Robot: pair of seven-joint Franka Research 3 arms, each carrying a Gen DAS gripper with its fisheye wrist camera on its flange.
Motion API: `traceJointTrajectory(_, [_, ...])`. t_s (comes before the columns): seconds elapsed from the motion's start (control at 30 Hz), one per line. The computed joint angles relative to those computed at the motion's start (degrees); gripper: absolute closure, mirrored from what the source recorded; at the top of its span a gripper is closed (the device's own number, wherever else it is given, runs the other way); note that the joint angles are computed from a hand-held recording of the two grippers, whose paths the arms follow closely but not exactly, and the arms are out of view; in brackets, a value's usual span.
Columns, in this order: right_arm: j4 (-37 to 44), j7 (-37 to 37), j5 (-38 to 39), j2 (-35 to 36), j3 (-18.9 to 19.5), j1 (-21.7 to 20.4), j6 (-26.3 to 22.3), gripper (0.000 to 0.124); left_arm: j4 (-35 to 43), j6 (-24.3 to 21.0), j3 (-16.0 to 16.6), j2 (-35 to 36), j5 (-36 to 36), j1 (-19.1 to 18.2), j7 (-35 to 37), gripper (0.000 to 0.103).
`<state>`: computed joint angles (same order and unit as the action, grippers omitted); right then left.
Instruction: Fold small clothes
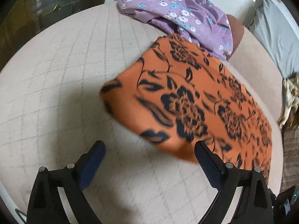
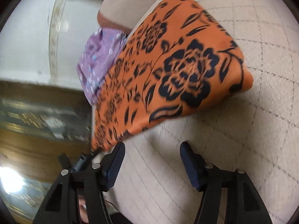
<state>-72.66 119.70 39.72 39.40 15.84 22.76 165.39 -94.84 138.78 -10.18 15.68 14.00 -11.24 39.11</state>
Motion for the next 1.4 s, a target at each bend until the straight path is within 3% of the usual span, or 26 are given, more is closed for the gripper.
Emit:
traceJointTrajectory(0.1, [0.31, -1.73, 4.35, 1.49, 3.16, -2.05, 4.92, 0.058, 2.12, 3.17, 0.07, 2.42, -1.81, 0.79, -0.19, 0.007])
traceJointTrajectory(0.23, [4.31, 1.27, 4.97, 4.83, 2.40, -1.61, 7.79, 0.058, 4.64, 5.85, 0.20, 5.04, -3.07, 1.22, -0.19, 0.007])
traceJointTrajectory(0.37, [7.55, 6.53, 2.12, 6.99, -1.08, -0.22, 8.59, 0.058, 4.66, 8.51, 0.50, 5.66, -3.26, 1.35, -0.92, 0.007])
traceJointTrajectory(0.43, [10.08, 10.88, -0.80, 8.58, -4.57, 1.63, 8.47, 0.058, 4.17, 9.50, 0.61, 5.49, -3.42, 1.45, -1.49, 0.007])
traceJointTrajectory(0.47, [10.64, 12.60, -1.90, 9.03, -5.55, 2.11, 8.80, 0.058, 4.20, 9.71, 0.88, 5.52, -3.09, 1.30, -2.14, 0.013])
traceJointTrajectory(0.57, [12.90, 17.51, -6.33, 10.29, -9.35, 3.91, 7.18, 0.065, 5.04, 6.75, 2.79, 5.48, 1.24, -0.40, -5.65, 0.047])
traceJointTrajectory(0.6, [13.84, 19.20, -8.60, 10.61, -11.42, 4.80, 5.43, 0.072, 4.59, 6.89, 2.56, 5.23, 1.21, -0.06, -5.71, 0.050])
traceJointTrajectory(0.63, [15.13, 22.14, -11.57, 11.09, -14.92, 6.36, 2.72, 0.090, 4.11, 7.61, 2.39, 5.01, 1.08, 0.23, -6.08, 0.052])
traceJointTrajectory(0.67, [15.97, 24.11, -13.61, 11.52, -16.69, 7.11, 0.94, 0.102, 3.48, 8.64, 1.97, 4.72, 0.52, 0.75, -5.73, 0.063])
traceJointTrajectory(0.7, [15.55, 25.14, -14.67, 11.43, -17.07, 7.28, 0.91, 0.104, 3.22, 9.38, 1.42, 4.71, -0.35, 1.32, -4.89, 0.067])
traceJointTrajectory(0.77, [14.70, 27.29, -17.31, 10.77, -18.58, 8.16, 1.21, 0.107, 2.33, 10.53, 1.42, 4.12, -0.35, 1.41, -5.15, 0.073])
traceJointTrajectory(0.97, [9.68, 34.97, -29.84, 6.08, -29.38, 15.03, 2.39, 0.112, -2.49, 13.32, 1.74, -0.57, 2.32, 0.86, -7.07, 0.084])
traceJointTrajectory(1.1, [1.78, 41.64, -36.97, 0.68, -36.84, 20.81, 3.57, 0.115, -9.18, 17.07, 0.69, -6.37, 1.22, 1.88, -5.10, 0.091])
traceJointTrajectory(1.2, [-6.60, 45.51, -40.97, -5.00, -39.77, 24.11, 6.07, 0.115, -11.29, 15.76, 1.15, -8.68, 4.36, 1.45, -7.02, 0.098])
traceJointTrajectory(1.27, [-8.60, 42.48, -41.23, -7.38, -34.94, 20.72, 5.98, 0.116, -10.67, 12.61, 1.31, -8.45, 6.04, 1.48, -7.67, 0.098])
traceJointTrajectory(1.37, [-11.42, 35.74, -35.26, -8.78, -21.72, 10.81, 9.24, 0.114, -10.81, 11.69, 0.42, -7.54, -1.12, 3.22, -5.03, 0.097])
traceJointTrajectory(1.4, [-11.82, 33.19, -32.53, -8.70, -17.62, 7.87, 9.50, 0.112, -10.71, 9.84, -0.14, -7.32, -4.95, 3.89, -3.27, 0.093])
